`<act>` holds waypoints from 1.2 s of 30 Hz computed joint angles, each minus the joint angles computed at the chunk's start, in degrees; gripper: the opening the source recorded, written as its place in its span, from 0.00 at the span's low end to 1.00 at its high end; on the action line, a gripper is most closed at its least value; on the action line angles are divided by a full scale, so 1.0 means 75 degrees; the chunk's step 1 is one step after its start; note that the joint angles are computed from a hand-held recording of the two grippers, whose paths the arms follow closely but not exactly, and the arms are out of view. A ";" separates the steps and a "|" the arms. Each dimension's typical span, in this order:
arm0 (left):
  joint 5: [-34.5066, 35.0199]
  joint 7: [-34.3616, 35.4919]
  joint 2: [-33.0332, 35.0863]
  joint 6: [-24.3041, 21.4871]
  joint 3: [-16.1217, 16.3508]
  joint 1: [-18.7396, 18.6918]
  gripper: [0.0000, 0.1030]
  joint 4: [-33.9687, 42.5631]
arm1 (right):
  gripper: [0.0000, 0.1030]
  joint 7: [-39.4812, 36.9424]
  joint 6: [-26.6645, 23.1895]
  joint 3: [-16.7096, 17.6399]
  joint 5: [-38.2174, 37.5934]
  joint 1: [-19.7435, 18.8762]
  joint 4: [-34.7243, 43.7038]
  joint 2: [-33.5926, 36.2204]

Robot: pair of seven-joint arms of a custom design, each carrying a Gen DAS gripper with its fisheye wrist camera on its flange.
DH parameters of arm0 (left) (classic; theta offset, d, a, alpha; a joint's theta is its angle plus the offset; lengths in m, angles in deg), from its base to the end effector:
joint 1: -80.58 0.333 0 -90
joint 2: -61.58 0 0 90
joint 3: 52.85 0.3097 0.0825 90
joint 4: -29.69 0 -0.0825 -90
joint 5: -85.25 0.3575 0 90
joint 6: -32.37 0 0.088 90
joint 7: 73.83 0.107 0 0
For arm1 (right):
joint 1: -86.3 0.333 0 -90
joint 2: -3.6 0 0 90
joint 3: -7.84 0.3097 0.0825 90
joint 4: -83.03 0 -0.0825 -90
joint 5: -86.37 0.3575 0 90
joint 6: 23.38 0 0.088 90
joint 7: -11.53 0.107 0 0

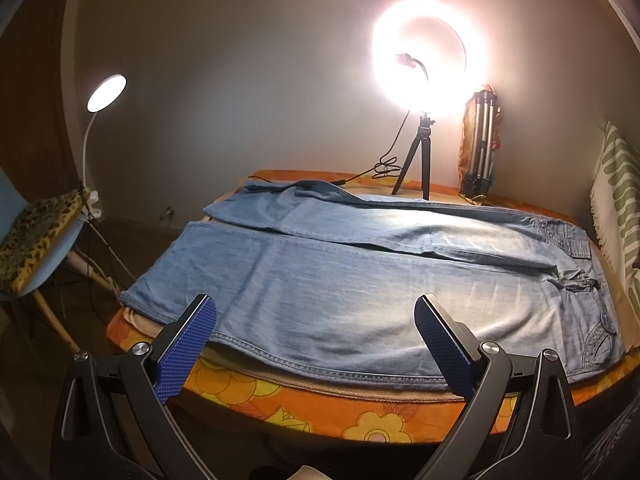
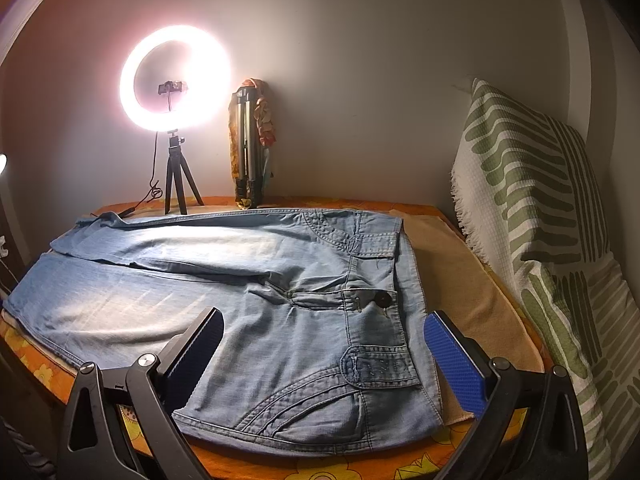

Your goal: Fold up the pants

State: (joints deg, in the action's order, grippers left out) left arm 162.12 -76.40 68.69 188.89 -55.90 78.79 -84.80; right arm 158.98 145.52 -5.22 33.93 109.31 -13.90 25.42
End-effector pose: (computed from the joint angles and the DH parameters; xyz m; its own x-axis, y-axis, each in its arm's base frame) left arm 0.5808 -0.0854 0.4510 0.3952 -0.9185 0.0118 -0.5107 -0.2304 -0.8283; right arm 0.6458 0.1887 0.4678 0.0080 -0.9958 0.0909 -0.5545 -0.0801 -0.8283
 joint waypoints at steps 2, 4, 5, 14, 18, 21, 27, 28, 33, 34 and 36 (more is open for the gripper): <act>0.0008 0.0005 0.0012 0.0023 0.0004 0.0001 0.97 0.0006 | 0.98 0.0019 0.0006 -0.0018 -0.0020 0.0016 0.0001 0.0003; 0.0027 -0.0004 0.0007 0.0049 0.0015 0.0007 0.97 -0.0008 | 0.98 0.0023 0.0003 -0.0017 -0.0023 0.0016 0.0009 0.0009; 0.0027 -0.0004 0.0007 0.0049 0.0014 0.0007 0.97 -0.0008 | 0.98 0.0017 0.0006 -0.0011 -0.0012 0.0010 0.0011 0.0011; 0.0003 -0.0001 0.0009 0.0042 0.0012 0.0003 0.97 -0.0006 | 0.98 0.0033 0.0025 -0.0030 -0.0027 0.0016 -0.0006 0.0003; 0.0007 0.0001 0.0012 0.0050 0.0014 0.0006 0.97 -0.0004 | 0.98 0.0013 0.0031 -0.0019 -0.0007 0.0007 -0.0006 0.0005; 0.0003 0.0011 0.0011 0.0048 0.0016 0.0006 0.97 -0.0006 | 0.98 0.0040 0.0031 -0.0038 -0.0025 0.0026 0.0010 0.0025; -0.0001 0.0009 0.0010 0.0042 0.0012 0.0002 0.97 -0.0008 | 0.98 -0.0051 0.0051 0.0013 0.0099 -0.0006 0.0070 0.0097; 0.0003 0.0009 0.0007 0.0041 0.0013 0.0002 0.97 -0.0013 | 0.97 -0.0093 0.0046 0.0023 0.0147 -0.0006 0.0096 0.0122; -0.0066 0.0099 0.0045 0.0019 0.0010 -0.0011 0.97 0.0024 | 0.96 -0.0183 0.0113 -0.0040 0.0270 0.0041 0.0125 0.0189; -0.0083 0.0114 0.0055 0.0016 0.0010 -0.0015 0.97 0.0036 | 0.96 -0.0208 0.0114 -0.0049 0.0300 0.0053 0.0151 0.0216; -0.0093 0.0119 0.0063 0.0009 0.0015 -0.0026 0.97 0.0045 | 0.96 -0.0225 0.0127 -0.0090 0.0338 0.0087 0.0173 0.0250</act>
